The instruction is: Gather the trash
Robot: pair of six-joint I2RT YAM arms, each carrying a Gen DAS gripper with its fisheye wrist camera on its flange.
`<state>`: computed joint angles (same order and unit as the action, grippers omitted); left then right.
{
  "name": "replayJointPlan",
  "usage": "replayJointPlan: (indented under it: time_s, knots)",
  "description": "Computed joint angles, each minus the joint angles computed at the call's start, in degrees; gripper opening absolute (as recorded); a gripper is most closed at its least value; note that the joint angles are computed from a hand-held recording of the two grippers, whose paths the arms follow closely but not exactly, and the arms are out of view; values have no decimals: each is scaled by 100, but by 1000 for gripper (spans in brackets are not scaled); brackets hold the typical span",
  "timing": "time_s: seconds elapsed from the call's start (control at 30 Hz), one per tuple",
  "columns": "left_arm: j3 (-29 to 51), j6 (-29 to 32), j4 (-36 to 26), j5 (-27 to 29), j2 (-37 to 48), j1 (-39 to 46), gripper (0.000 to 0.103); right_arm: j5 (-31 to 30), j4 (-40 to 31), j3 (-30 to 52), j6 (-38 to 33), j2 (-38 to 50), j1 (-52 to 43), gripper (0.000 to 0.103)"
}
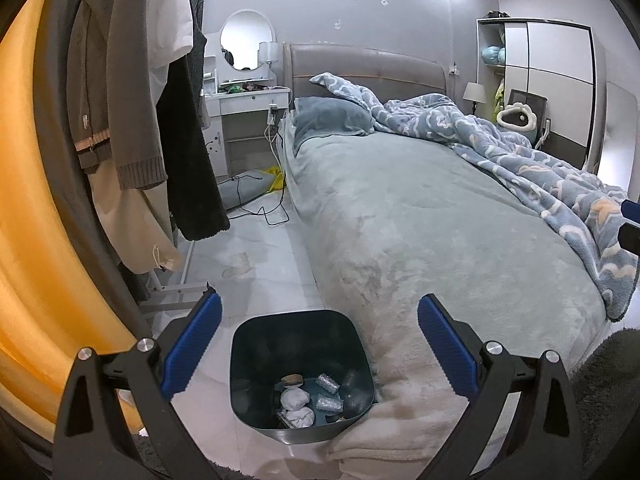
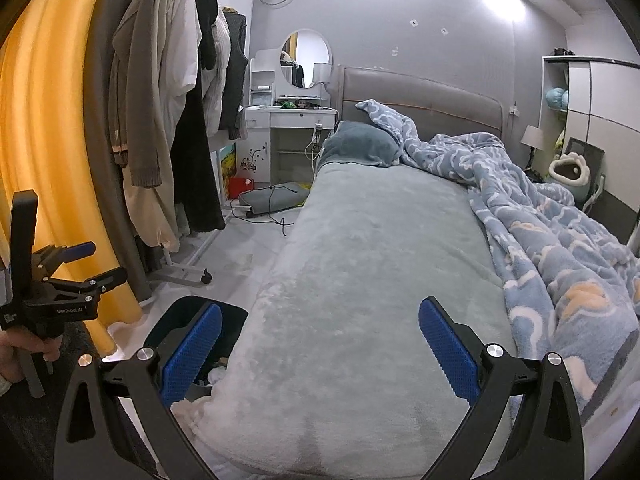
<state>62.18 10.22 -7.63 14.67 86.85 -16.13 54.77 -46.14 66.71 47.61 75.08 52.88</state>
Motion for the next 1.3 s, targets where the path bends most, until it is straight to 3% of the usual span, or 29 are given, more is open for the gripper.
replayJointPlan:
  time_s: [1.3]
  knots:
    - [-75, -1, -20, 46, -81, -56, 100, -53, 183, -98, -57, -130, -35, 100]
